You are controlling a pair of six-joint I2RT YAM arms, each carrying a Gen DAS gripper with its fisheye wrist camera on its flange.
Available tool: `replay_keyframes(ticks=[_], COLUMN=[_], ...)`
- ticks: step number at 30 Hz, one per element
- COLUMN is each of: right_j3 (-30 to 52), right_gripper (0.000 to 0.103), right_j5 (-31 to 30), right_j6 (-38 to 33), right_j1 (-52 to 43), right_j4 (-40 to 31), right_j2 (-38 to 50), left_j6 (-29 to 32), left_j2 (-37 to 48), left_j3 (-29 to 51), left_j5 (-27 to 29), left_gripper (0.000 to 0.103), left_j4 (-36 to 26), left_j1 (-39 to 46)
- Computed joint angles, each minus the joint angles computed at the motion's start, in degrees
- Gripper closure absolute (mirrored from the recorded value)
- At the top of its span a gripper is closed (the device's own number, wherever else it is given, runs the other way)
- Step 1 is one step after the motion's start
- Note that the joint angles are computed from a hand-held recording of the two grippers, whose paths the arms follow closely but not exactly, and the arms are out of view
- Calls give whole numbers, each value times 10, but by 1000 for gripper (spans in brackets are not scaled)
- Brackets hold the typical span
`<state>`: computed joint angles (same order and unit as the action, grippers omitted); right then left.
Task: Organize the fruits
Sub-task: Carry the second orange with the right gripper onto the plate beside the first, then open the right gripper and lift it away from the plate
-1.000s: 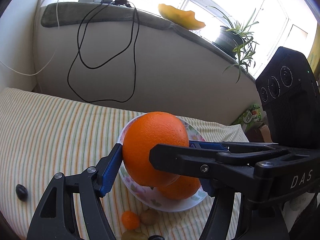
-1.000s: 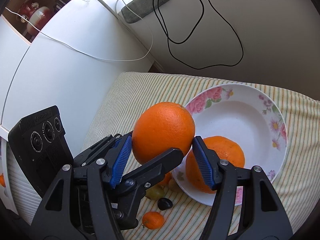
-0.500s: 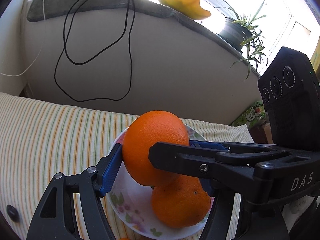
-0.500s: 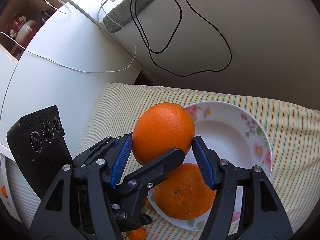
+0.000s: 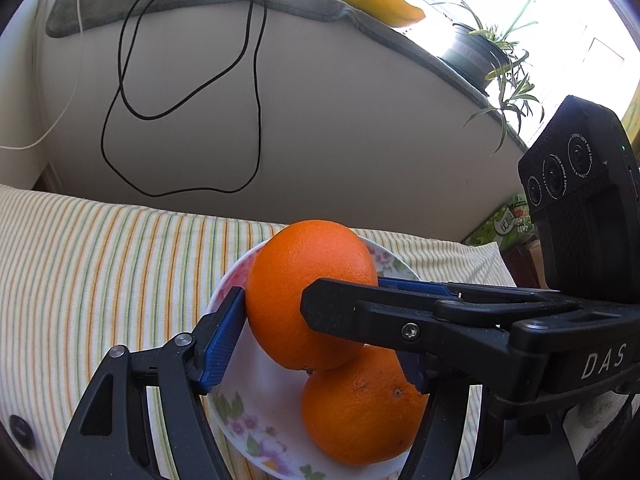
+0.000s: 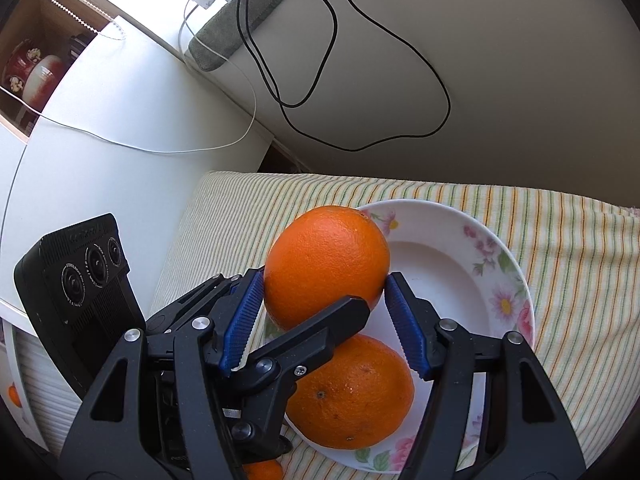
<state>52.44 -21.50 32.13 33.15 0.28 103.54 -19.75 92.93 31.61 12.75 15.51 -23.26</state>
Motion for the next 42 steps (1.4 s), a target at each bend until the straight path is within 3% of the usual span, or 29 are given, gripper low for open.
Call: replay_keyframes(ticks=[16,22,35,39,42], right_j3=[-30,-61,-141,-177,-208], right_gripper=[36,35,29,28,24], right_j5=[67,97,246,274,317], right_j6=[-2,10,38,67,93], right_j1=[25,44,154,183,220], right_j4=[-28,-30,-52,-53,-46], right_j2=[-73,-120,-261,-321,-363], left_j6=[0,5,7,7,9], left_j2=[-101,-210,-482,-625,-758], left_j3=[-46,-103,-191,-220,-235], left_j5=[-51,-63,-72,-74,-80], left_gripper=[35,35,33,33,33], left_j4=[-36,-70,-229,-328,-438], left_j1=[-35,-35,-20,-9,2])
